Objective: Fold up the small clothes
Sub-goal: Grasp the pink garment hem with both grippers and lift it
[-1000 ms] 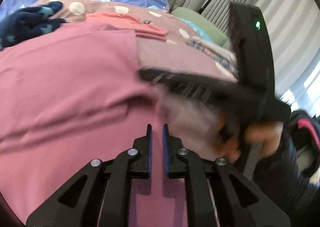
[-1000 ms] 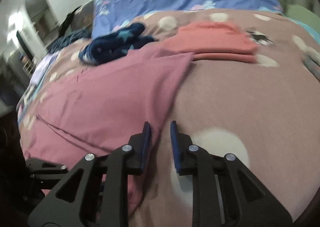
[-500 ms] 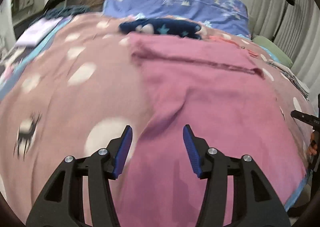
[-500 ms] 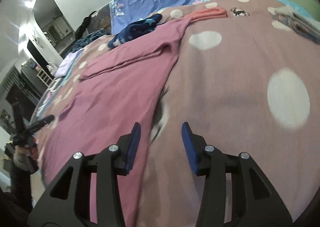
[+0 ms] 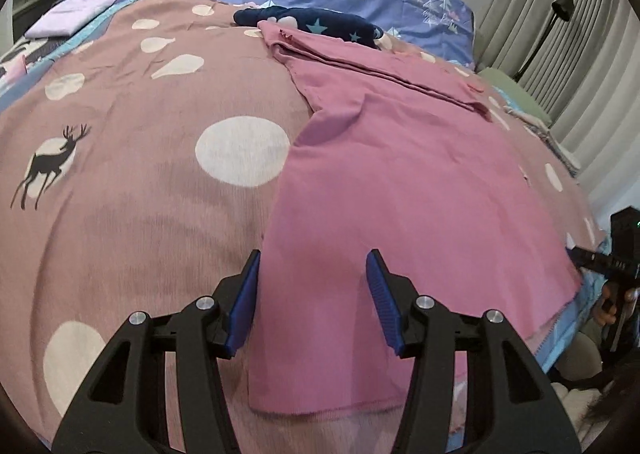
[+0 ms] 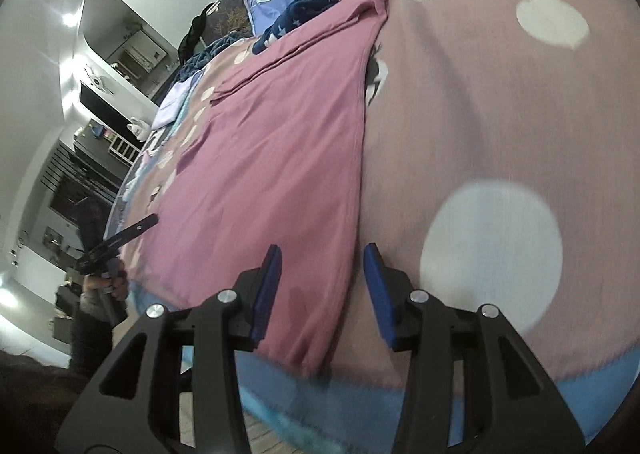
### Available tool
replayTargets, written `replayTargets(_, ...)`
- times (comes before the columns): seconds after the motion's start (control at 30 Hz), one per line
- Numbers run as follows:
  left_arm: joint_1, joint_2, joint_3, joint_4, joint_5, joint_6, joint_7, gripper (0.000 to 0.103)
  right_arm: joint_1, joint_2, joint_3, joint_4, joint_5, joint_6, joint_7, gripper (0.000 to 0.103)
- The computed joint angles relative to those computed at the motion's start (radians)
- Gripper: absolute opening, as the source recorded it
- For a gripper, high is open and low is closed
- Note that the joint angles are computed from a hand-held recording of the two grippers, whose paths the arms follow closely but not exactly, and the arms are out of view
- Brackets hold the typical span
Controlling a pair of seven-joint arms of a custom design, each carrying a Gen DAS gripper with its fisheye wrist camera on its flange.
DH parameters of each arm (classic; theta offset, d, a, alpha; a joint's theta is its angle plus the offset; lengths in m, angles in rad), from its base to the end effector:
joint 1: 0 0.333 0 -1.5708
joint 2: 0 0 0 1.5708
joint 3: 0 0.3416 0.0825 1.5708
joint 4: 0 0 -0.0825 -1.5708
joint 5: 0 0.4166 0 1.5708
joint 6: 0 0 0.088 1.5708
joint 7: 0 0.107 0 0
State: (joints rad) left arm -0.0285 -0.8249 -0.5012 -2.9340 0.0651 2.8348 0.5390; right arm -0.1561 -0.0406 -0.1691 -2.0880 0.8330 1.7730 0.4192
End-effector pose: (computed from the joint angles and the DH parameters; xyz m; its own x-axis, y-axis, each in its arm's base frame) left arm 0.3089 -0.1684 0.4303 0.3457 -0.8999 0.2658 -0.6464 -0.4337 -0.6277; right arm 0.5372 -0.1139 0.4585 0.5463 -0.6122 -0.5717 -0.8296 -0.3016 -0.4699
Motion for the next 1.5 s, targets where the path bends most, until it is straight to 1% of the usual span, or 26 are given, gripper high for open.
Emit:
replayTargets(0.07, -0.013, 0.018, 0.025, -0.018, -0.018, 0.069, 0.004, 0.057, -0.006, 0.012, -0.005, 0.008, 0.006, -0.057, 0.007, 0.045)
replayTargets(0.1, -0.014, 0.037, 0.038, -0.026, -0.029, 0.121, 0.01, 0.057, -0.006, 0.023, -0.004, 0.016, 0.01, -0.077, 0.012, 0.045)
replayTargets(0.13, -0.01, 0.063, 0.052, -0.034, -0.045, 0.186, 0.018, 0.057, -0.005, 0.029, 0.002, 0.019, 0.016, -0.082, 0.021, 0.045)
replayTargets(0.2, -0.008, 0.093, 0.063, -0.037, -0.078, 0.241, 0.035, 0.057, -0.002, 0.044, 0.012, 0.033, 0.03, -0.094, 0.05, 0.043)
replayTargets(0.23, -0.012, 0.098, 0.068, -0.037, -0.093, 0.248, 0.045, 0.057, -0.001, 0.045, 0.016, 0.036, 0.027, -0.093, 0.07, 0.042)
replayTargets(0.33, -0.043, 0.063, 0.067, -0.044, -0.125, 0.202, 0.078, 0.057, -0.011, 0.03, 0.011, 0.037, -0.012, -0.108, 0.07, 0.038)
replayTargets(0.4, -0.07, 0.028, 0.061, -0.056, -0.133, 0.167, 0.096, 0.057, -0.02, 0.022, 0.002, 0.033, -0.029, -0.12, 0.061, 0.038)
replayTargets(0.5, -0.086, 0.027, 0.073, -0.065, -0.146, 0.176, 0.12, 0.057, -0.023, 0.038, 0.002, 0.035, -0.005, -0.134, 0.075, 0.038)
replayTargets(0.53, -0.081, 0.034, 0.072, -0.063, -0.151, 0.183, 0.123, 0.05, -0.021, 0.043, 0.006, 0.032, 0.016, -0.134, 0.086, 0.038)
replayTargets(0.57, -0.081, 0.04, 0.077, -0.062, -0.163, 0.192, 0.119, 0.041, -0.018, 0.046, 0.011, 0.032, 0.03, -0.13, 0.087, 0.034)
replayTargets(0.6, -0.092, 0.047, 0.095, -0.065, -0.183, 0.201, 0.113, 0.015, -0.014, 0.043, 0.016, 0.028, 0.039, -0.117, 0.089, 0.029)
replayTargets(0.63, -0.124, 0.06, 0.132, -0.074, -0.231, 0.226, 0.097, 0.005, -0.012, 0.043, 0.018, 0.026, 0.044, -0.111, 0.093, 0.01)
replayTargets(0.67, -0.13, 0.056, 0.135, -0.083, -0.254, 0.241, 0.073, 0.005, -0.01, 0.043, 0.02, 0.026, 0.049, -0.104, 0.102, 0.004)
replayTargets(0.7, -0.123, 0.045, 0.12, -0.086, -0.269, 0.245, 0.055, 0.005, -0.012, 0.042, 0.018, 0.028, 0.067, -0.101, 0.107, 0.004)
replayTargets(0.77, -0.083, -0.006, 0.053, -0.076, -0.265, 0.217, 0.023, 0.005, -0.026, 0.046, 0.004, 0.047, 0.124, -0.131, 0.108, 0.003)
replayTargets(0.87, -0.061, -0.103, 0.003, -0.067, -0.243, 0.226, -0.001, 0.004, -0.067, 0.063, -0.022, 0.109, 0.247, -0.249, 0.105, 0.003)
replayTargets(0.9, -0.056, -0.138, -0.012, -0.059, -0.234, 0.226, -0.004, 0.004, -0.079, 0.058, -0.026, 0.119, 0.273, -0.27, 0.093, 0.003)
replayTargets(0.93, -0.045, -0.161, -0.028, -0.047, -0.223, 0.209, -0.008, 0.004, -0.088, 0.049, -0.029, 0.126, 0.288, -0.282, 0.073, 0.003)
replayTargets(0.97, -0.026, -0.195, -0.053, -0.027, -0.206, 0.169, -0.011, 0.004, -0.091, 0.04, -0.028, 0.127, 0.287, -0.275, 0.06, 0.003)
replayTargets(1.03, -0.019, -0.218, -0.067, -0.017, -0.186, 0.16, -0.021, 0.004, -0.091, 0.03, -0.028, 0.121, 0.272, -0.25, 0.044, 0.003)
replayTargets(1.17, -0.021, -0.203, -0.074, -0.026, -0.184, 0.191, -0.059, 0.004, -0.101, 0.067, -0.031, 0.13, 0.274, -0.265, 0.089, 0.003)
replayTargets(1.23, -0.023, -0.215, -0.077, -0.03, -0.182, 0.187, -0.073, 0.003, -0.115, 0.081, -0.032, 0.146, 0.291, -0.294, 0.093, 0.003)
replayTargets(1.3, -0.004, -0.227, -0.092, -0.011, -0.166, 0.175, -0.081, 0.003, -0.125, 0.061, -0.031, 0.149, 0.32, -0.318, 0.073, 0.003)
replayTargets(1.37, 0.008, -0.285, -0.112, 0.005, -0.147, 0.152, -0.09, 0.003, -0.134, 0.037, -0.039, 0.152, 0.357, -0.346, 0.051, 0.003)
replayTargets(1.47, 0.02, -0.388, -0.144, 0.032, -0.116, 0.112, -0.107, 0.003, -0.16, 0.013, -0.073, 0.17, 0.459, -0.45, 0.003, 0.003)
replayTargets(1.5, 0.023, -0.425, -0.158, 0.047, -0.102, 0.09, -0.111, 0.003, -0.166, 0.004, -0.081, 0.171, 0.48, -0.47, -0.015, 0.003)
